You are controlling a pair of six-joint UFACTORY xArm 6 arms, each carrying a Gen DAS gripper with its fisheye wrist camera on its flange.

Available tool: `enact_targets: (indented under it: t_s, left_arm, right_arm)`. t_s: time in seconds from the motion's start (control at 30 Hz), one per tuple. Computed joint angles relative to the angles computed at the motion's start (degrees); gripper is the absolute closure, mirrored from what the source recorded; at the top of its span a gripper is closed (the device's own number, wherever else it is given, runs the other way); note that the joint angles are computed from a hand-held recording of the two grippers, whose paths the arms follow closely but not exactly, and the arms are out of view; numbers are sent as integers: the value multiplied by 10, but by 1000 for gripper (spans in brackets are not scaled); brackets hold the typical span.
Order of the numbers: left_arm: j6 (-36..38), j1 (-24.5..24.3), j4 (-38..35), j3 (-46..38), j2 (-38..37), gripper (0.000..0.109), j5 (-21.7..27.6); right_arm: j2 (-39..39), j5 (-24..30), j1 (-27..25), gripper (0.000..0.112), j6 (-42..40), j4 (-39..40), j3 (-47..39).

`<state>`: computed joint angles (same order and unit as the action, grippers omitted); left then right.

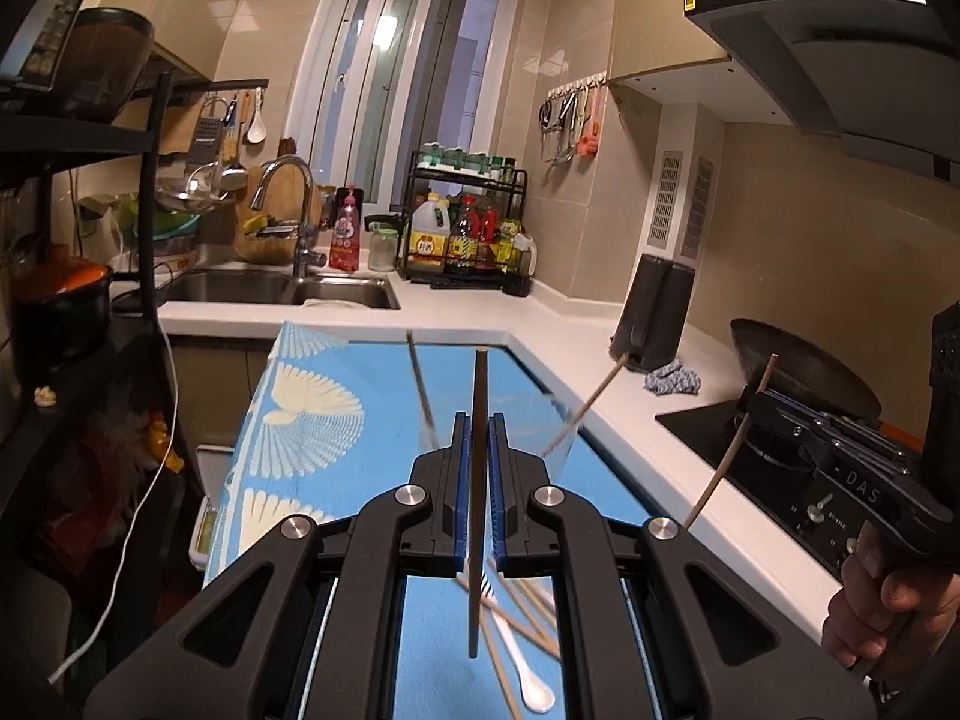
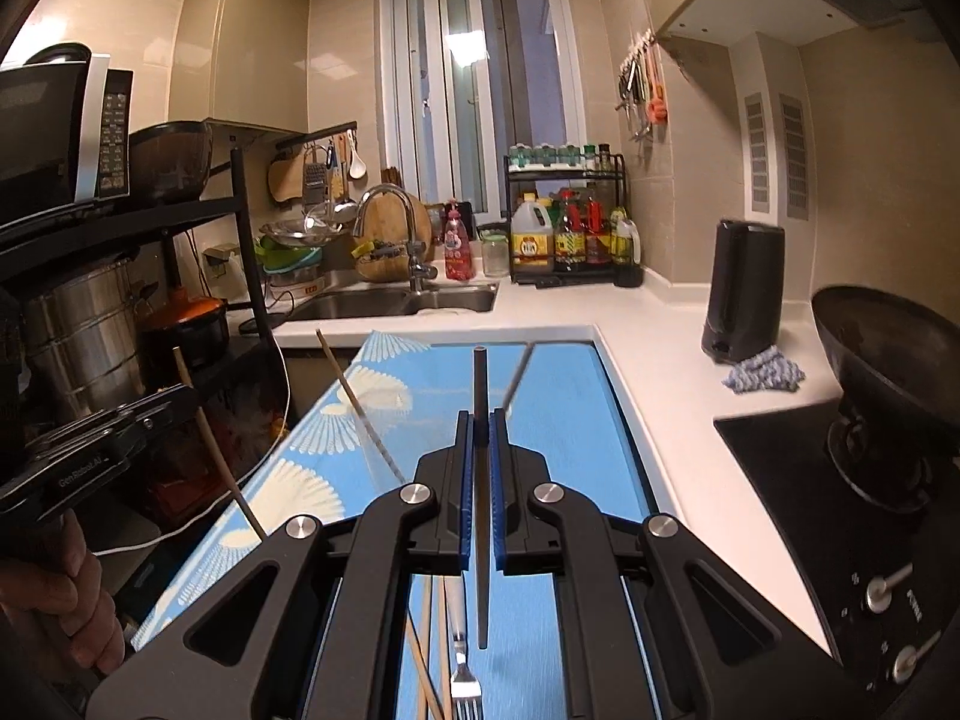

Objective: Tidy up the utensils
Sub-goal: 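Lift both chopsticks upright and carry them above the clear container, then open both grippers to drop the chopsticks into the container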

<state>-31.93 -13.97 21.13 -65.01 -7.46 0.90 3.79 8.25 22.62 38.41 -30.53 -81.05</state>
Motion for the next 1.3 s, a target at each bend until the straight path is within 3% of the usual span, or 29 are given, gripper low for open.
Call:
enact_targets:
  t_s: [0.13,0.27,0.37,0.63,0.73,0.9,1.1,1.23,1.3]
  left_arm:
    - [118,-11,-112,-84,43,103,11]
    - [178,-12,-163,-195,107,103,28]
    - [209,-10,-198,-279,159,103,50]
    - [193,-1,-180,-423,272,103,82]
    - [195,-3,-176,-432,300,103,97]
    - [195,-8,-169,-416,321,103,121]
    - [145,-8,-119,-372,306,102,125]
    - [94,-8,-63,-347,286,77,119]
    - [75,-6,-39,-337,274,76,112]
  right_arm:
    - [54,-1,6,107,-102,113,-92]
    - [133,26,11,107,-166,178,-228]
    - [195,49,11,107,-155,156,-338]
    - [365,134,9,107,-186,181,-598]
    - [383,139,10,107,-191,179,-596]
    - [354,113,9,107,-180,173,-497]
    - [328,119,14,106,-162,135,-431]
    - [311,128,16,98,-155,125,-404]
    - [295,121,15,92,-141,115,-381]
